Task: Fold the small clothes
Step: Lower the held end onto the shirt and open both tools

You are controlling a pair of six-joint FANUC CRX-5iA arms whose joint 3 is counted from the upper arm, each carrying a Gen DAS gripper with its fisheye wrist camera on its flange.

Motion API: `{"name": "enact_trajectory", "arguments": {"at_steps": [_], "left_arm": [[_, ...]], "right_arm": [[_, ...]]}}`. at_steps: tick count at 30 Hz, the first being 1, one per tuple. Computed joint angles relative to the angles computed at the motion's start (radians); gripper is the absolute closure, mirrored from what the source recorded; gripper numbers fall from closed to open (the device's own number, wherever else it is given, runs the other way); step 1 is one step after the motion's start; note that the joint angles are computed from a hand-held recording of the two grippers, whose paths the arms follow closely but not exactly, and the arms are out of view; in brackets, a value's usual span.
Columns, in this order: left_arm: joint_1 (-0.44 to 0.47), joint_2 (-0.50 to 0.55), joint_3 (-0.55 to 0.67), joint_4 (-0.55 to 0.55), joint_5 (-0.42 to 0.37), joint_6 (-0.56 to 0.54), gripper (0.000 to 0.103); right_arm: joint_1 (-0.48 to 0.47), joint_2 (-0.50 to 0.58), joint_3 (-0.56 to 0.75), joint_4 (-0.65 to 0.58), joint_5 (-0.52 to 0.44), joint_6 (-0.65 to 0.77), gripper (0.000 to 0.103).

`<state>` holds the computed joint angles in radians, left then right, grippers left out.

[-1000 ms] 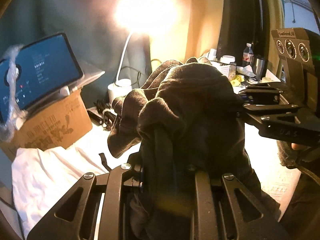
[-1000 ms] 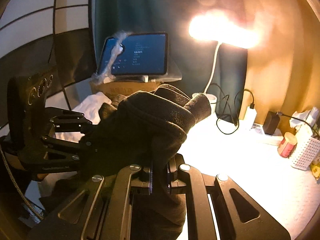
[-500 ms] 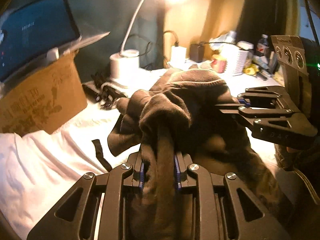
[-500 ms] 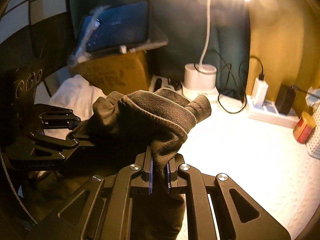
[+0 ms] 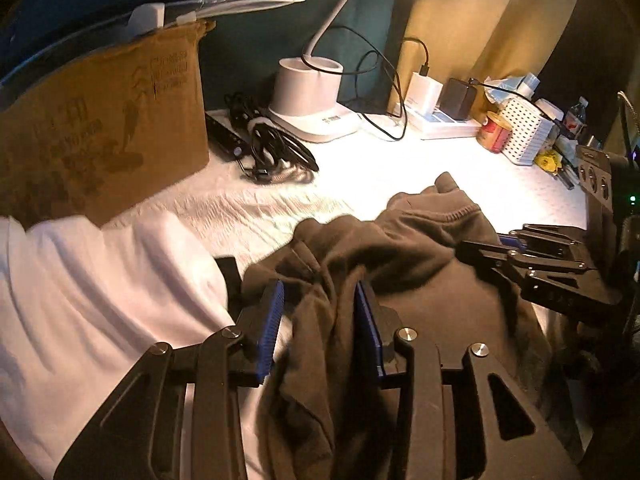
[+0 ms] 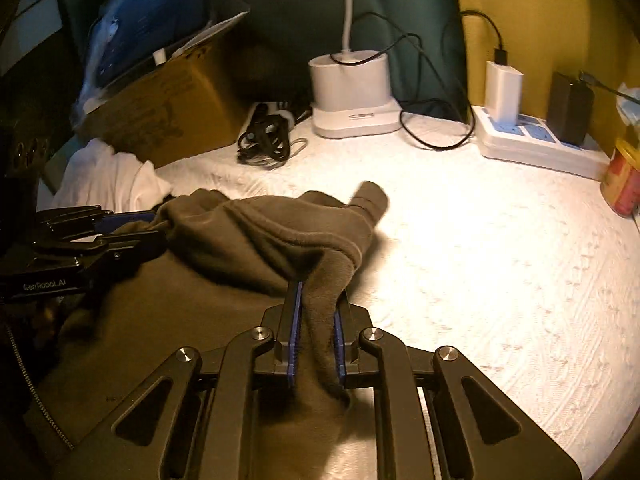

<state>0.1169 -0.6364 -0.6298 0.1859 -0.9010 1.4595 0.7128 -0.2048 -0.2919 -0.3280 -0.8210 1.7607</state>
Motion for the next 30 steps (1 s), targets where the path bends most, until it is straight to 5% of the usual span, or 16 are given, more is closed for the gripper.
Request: {"name": "enact_trajectory", "arguments": {"at_steps": [8, 18, 21, 25, 30], "left_arm": [[-0.015, 0.067, 0.053, -0.097, 0.01, 0.032, 0.063], [-0.048, 0.056, 0.075, -0.173, 0.009, 0.103, 0.061], [-0.02, 0.036, 0.055, -0.123, 0.006, 0.074, 0.061], [-0.049, 0.052, 0.072, -0.184, -0.006, 0.103, 0.06], [-0.054, 0.057, 0.082, -0.193, -0.01, 0.116, 0.06]], "right_arm": [[-0.028, 0.0, 0.006, -0.034, -0.005, 0.046, 0.093], [-0.02, 0.011, -0.004, 0.042, 0.009, -0.062, 0.092], [-0.012, 0.014, -0.007, 0.06, 0.022, -0.088, 0.089], [-0.027, 0.04, 0.015, 0.037, 0.011, -0.089, 0.078], [-0.027, 0.045, 0.02, 0.035, 0.01, -0.087, 0.078]]}}
